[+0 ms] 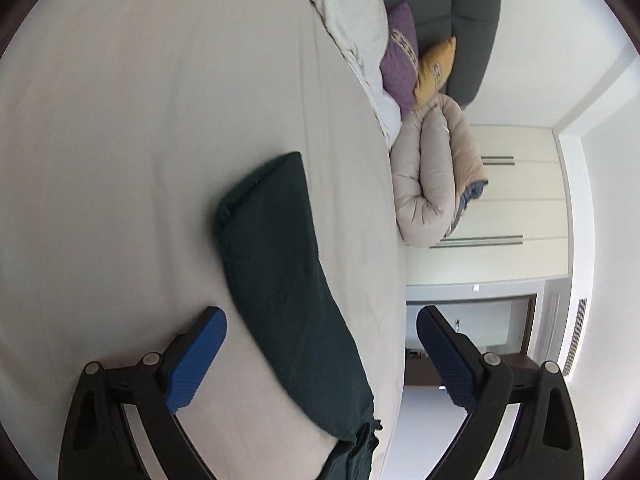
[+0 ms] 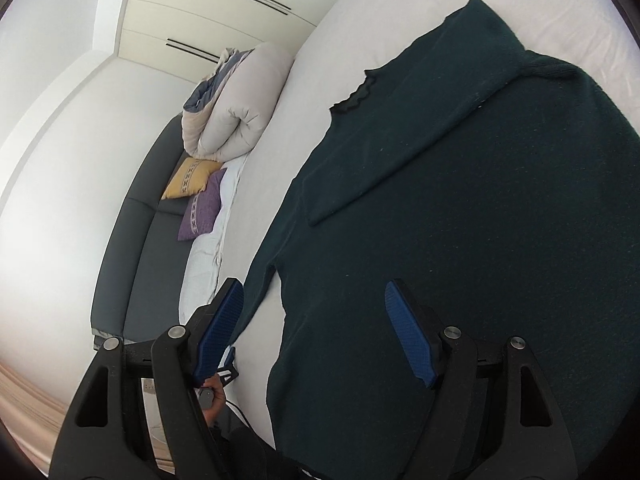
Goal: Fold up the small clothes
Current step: 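Grasp the other sleeve cuff with the left tool and fold it across the body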
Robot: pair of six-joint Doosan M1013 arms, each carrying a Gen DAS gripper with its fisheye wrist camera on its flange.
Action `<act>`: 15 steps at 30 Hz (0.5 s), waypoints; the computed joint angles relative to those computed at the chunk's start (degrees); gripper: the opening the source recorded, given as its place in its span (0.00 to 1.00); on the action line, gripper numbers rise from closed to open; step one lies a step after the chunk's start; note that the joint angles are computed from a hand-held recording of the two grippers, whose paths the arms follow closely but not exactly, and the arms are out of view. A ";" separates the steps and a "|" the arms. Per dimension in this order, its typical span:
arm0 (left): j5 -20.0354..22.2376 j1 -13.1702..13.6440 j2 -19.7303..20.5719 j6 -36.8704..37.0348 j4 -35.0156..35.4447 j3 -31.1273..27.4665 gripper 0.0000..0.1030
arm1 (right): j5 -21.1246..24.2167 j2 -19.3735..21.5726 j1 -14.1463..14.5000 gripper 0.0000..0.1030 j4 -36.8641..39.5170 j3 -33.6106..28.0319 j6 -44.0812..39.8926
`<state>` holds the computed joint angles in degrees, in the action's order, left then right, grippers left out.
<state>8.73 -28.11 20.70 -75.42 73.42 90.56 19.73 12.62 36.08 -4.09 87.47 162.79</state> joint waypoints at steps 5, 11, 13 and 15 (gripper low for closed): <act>5.18 0.34 1.84 18.27 -16.43 -3.60 0.93 | 2.16 0.97 1.56 0.71 -1.64 -2.60 0.29; 4.44 2.20 2.83 37.21 -34.11 -4.24 0.08 | 2.80 1.19 1.72 0.71 -3.27 -3.11 1.18; 6.35 2.10 3.00 42.93 -36.76 -5.43 0.07 | 2.32 0.93 1.58 0.71 -4.80 -2.51 2.74; 8.94 1.15 3.19 49.43 -36.35 -8.02 0.07 | 1.74 0.58 1.55 0.71 -7.08 -1.73 5.13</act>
<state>17.68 -26.97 23.89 -25.99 37.07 82.54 21.47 13.20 37.62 -11.17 85.74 167.92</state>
